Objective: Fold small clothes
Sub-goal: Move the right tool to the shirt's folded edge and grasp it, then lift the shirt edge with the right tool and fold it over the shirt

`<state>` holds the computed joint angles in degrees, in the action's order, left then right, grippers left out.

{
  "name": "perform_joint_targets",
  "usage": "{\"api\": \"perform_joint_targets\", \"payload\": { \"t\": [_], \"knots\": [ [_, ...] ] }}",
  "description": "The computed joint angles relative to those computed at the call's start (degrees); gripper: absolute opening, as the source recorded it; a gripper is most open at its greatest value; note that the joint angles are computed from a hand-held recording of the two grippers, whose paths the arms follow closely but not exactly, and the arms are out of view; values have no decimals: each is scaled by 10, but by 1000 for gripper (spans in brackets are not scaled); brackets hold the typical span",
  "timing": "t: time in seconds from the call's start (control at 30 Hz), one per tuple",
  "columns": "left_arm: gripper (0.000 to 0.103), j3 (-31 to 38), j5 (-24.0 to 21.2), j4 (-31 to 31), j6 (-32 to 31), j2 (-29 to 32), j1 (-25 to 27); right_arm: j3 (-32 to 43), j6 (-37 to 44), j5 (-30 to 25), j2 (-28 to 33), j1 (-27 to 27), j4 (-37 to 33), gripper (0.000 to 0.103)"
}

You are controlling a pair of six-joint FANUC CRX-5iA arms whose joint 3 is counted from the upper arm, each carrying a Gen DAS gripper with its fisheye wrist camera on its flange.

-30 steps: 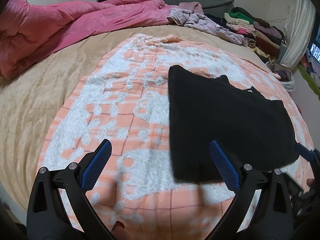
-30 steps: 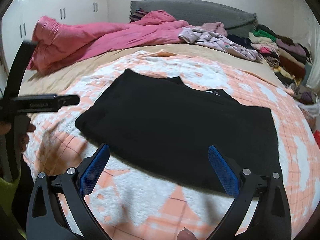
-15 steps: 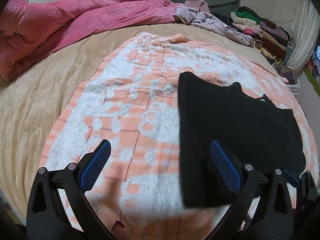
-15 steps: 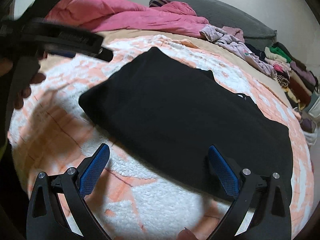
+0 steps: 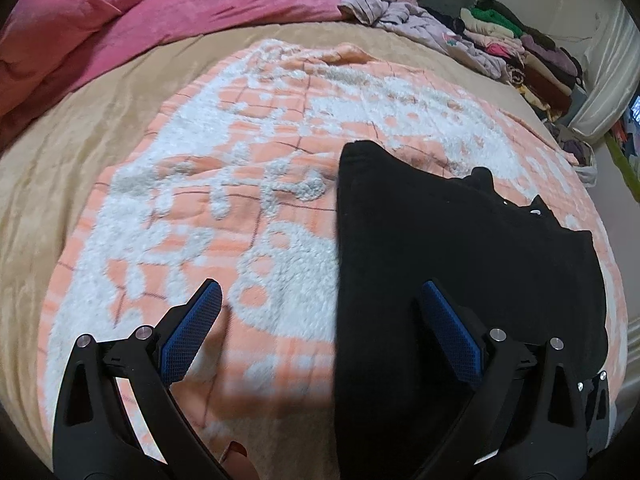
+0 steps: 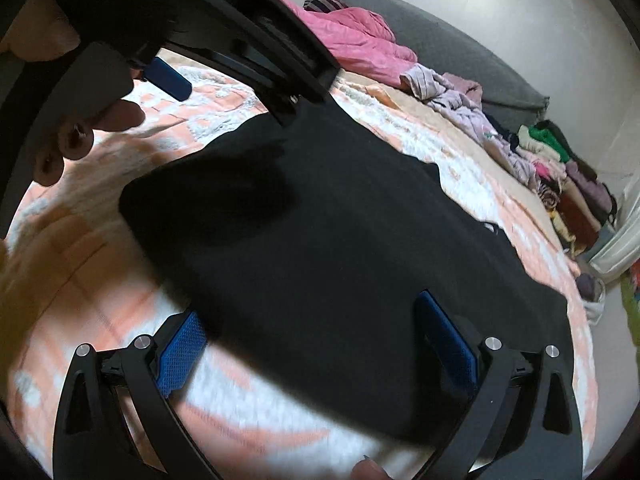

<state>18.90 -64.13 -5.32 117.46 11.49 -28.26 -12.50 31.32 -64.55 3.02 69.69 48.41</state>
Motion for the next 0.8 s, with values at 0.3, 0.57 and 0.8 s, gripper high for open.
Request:
{"api": "perform_joint_targets", "payload": {
  "t": [0.3,0.57,0.8],
  "knots": [
    [93,11,3,65,-35,33,16,-37,-32,33,-22,-12,59,38],
    [68,14,20,119,-57,40,15,-70,-90,63,-74,-20,75,24],
    [32,61,15,113,-44,57,-10,-101,-137,80,-122,-25,88,22]
  ]
}}
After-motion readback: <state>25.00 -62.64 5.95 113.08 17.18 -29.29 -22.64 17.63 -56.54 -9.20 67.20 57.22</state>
